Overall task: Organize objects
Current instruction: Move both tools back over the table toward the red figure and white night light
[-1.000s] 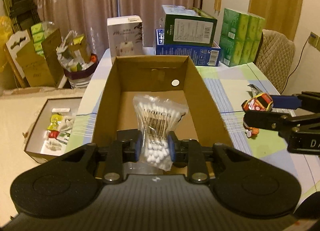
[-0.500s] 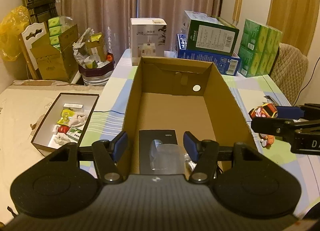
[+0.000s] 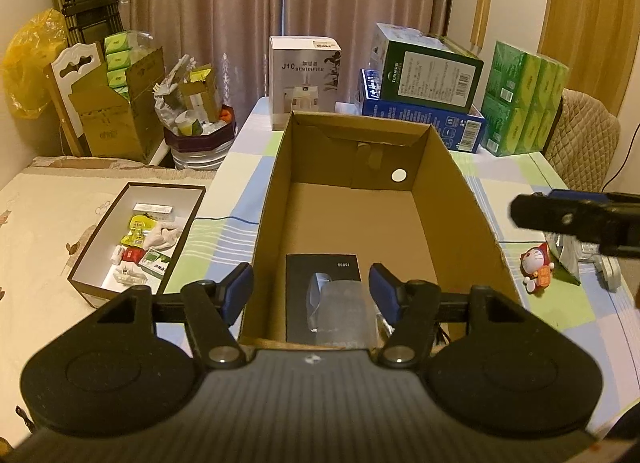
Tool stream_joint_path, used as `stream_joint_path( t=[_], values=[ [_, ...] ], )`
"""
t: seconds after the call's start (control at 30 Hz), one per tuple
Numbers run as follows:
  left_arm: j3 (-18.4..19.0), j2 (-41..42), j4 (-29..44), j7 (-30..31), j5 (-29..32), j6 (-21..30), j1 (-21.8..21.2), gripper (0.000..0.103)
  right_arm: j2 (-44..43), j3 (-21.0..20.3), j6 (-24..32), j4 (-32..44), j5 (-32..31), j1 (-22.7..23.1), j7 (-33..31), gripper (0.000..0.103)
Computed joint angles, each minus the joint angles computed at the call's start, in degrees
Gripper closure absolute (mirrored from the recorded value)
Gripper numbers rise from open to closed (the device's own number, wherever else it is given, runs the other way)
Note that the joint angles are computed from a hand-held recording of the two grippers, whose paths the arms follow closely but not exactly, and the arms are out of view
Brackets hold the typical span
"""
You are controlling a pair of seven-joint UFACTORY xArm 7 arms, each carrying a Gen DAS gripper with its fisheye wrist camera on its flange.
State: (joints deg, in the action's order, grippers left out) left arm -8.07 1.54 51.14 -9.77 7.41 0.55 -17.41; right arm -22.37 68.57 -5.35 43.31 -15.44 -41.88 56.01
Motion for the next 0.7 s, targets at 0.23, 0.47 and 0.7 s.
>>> stream_joint_path(
  t=[0.23,0.47,0.7],
  values=[
    [-1.5,-2.4,-2.2,2.8,-4.9,-0.8,-1.4,0.036,-12.9,-13.2,4.7,-11.1,2.8,15.2,5.2,0.023],
    [-3.2,-3.7,-2.2,5.2,-9.0,-1.6,-5.1,0.032,-24.9,-26.4,15.4,-21.5,2.4,30.8,9.3,0.023],
    [-6.6,-2.2,0.2,-3.1,-1.3,-2.9,-7.3,0.019,-37.5,-37.3,28.1,-28.5,0.2,42.4,9.8,0.023]
  ],
)
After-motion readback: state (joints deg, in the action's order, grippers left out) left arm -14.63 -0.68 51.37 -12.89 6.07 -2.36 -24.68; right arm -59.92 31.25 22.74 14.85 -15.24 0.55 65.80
